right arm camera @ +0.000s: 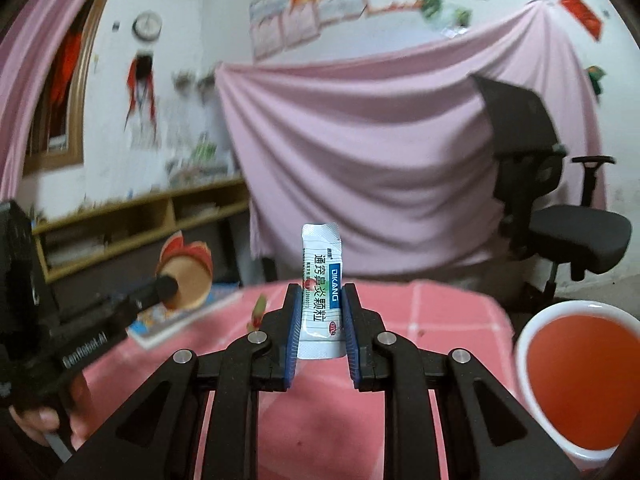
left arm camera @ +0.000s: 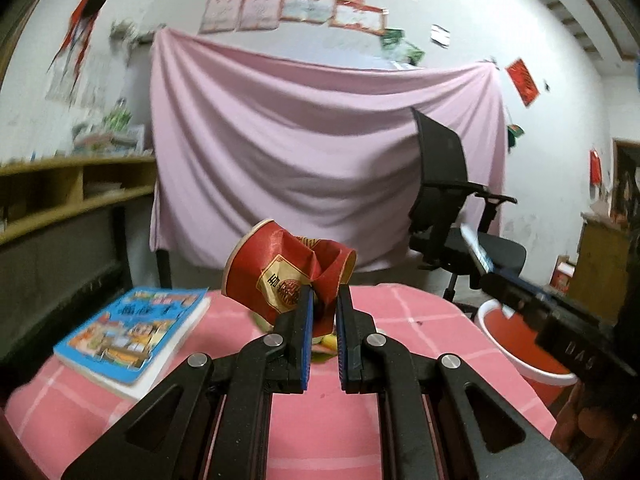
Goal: Collect trash
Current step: 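Carry the cup and sachet over the bucket and open both tools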
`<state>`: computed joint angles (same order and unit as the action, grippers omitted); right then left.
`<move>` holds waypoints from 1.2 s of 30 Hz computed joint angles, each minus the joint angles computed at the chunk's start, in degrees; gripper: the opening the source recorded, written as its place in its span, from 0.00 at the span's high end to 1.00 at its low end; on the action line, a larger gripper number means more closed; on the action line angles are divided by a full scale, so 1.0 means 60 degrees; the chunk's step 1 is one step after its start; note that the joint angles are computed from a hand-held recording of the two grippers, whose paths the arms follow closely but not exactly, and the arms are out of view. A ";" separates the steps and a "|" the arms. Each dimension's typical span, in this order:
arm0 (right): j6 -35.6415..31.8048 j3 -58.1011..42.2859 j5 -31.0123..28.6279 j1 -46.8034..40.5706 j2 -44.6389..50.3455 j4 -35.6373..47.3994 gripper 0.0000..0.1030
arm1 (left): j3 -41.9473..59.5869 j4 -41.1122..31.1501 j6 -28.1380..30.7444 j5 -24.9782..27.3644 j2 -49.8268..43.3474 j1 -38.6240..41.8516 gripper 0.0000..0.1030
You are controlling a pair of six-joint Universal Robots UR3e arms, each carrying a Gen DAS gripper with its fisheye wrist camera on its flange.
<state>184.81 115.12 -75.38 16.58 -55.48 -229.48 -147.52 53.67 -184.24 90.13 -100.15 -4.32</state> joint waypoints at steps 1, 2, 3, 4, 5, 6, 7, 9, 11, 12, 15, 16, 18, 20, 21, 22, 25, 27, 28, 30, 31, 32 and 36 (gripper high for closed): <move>0.0108 0.0088 -0.0154 -0.0004 0.0030 -0.0398 0.83 | 0.0413 0.0011 0.0085 0.0589 -0.0244 -0.0630 0.92; 0.0187 0.0321 -0.0168 -0.0130 0.0038 -0.0869 0.83 | 0.0640 -0.0005 0.0153 0.0801 -0.0353 -0.0926 0.92; 0.0307 0.0491 -0.0234 -0.0279 0.0070 -0.1367 0.83 | 0.0915 -0.0051 0.0210 0.1034 -0.0488 -0.1245 0.92; 0.0416 0.0760 -0.0261 -0.0465 0.0024 -0.1804 0.83 | 0.1403 -0.0215 0.0311 0.1421 -0.0686 -0.1748 0.92; 0.0562 0.0890 -0.0354 -0.0609 0.0052 -0.2147 0.83 | 0.1669 -0.0314 0.0391 0.1558 -0.0811 -0.1959 0.92; 0.0721 0.0997 -0.0427 -0.0737 0.0084 -0.2423 0.83 | 0.2058 -0.0532 0.0487 0.1706 -0.0952 -0.2225 0.92; 0.0933 0.1144 -0.0441 -0.0956 0.0082 -0.2699 0.83 | 0.2512 -0.0840 0.0565 0.1841 -0.1093 -0.2501 0.92; 0.1240 0.1423 -0.0436 -0.1429 0.0016 -0.3035 0.83 | 0.3338 -0.1329 0.0703 0.1996 -0.1404 -0.2908 0.92; 0.1417 0.1768 -0.0419 -0.1969 -0.0047 -0.3328 0.83 | 0.4310 -0.1930 0.0867 0.2070 -0.1792 -0.3306 0.92; 0.1515 0.1853 -0.0418 -0.2228 -0.0058 -0.3347 0.83 | 0.4763 -0.2245 0.0926 0.2075 -0.1968 -0.3470 0.92; 0.1839 0.2227 -0.0395 -0.2910 -0.0071 -0.3523 0.83 | 0.6438 -0.3350 0.0968 0.1913 -0.2770 -0.3946 0.92; 0.1962 0.2332 -0.0393 -0.3074 -0.0080 -0.3551 0.83 | 0.6921 -0.3617 0.0998 0.1891 -0.3062 -0.4075 0.92; 0.2258 0.2534 -0.0457 -0.3482 -0.0207 -0.3337 0.82 | 0.8189 -0.4361 0.1079 0.1894 -0.3778 -0.4355 0.92; 0.2442 0.2806 -0.0352 -0.3854 -0.0219 -0.3372 0.82 | 0.9086 -0.4976 0.1001 0.1682 -0.4295 -0.4470 0.92; 0.2481 0.2868 -0.0384 -0.3981 -0.0250 -0.3248 0.82 | 0.9661 -0.5434 0.0914 0.1519 -0.4600 -0.4525 0.92; 0.2476 0.2968 -0.0435 -0.4046 -0.0216 -0.3284 0.82 | 1.0156 -0.5867 0.0855 0.1388 -0.4843 -0.4570 0.92; 0.2414 0.3034 -0.0294 -0.4424 -0.0247 -0.2995 0.82 | 1.1763 -0.7291 0.0715 0.0989 -0.5623 -0.4658 0.92; 0.2396 0.3091 -0.0278 -0.4543 -0.0259 -0.2830 0.82 | 1.2590 -0.8175 0.0592 0.0761 -0.5957 -0.4701 0.92; 0.2434 0.3117 -0.0215 -0.4649 -0.0262 -0.2692 0.82 | 1.3101 -0.8740 0.0515 0.0589 -0.6160 -0.4684 0.92; 0.2556 0.3123 -0.0173 -0.4774 -0.0274 -0.2412 0.81 | 1.4053 -0.9723 0.0371 0.0338 -0.6565 -0.4655 0.92; 0.2631 0.3081 -0.0181 -0.4791 -0.0270 -0.2258 0.81 | 1.4479 -1.0197 0.0311 0.0170 -0.6745 -0.4622 0.92; 0.2669 0.3096 -0.0155 -0.4850 -0.0283 -0.2153 0.80 | 1.4684 -1.0573 0.0289 -0.0001 -0.6778 -0.4569 0.92; 0.2734 0.3214 -0.0117 -0.5001 -0.0312 -0.1813 0.80 | 1.6195 -1.2113 0.0092 -0.0261 -0.7429 -0.4562 0.92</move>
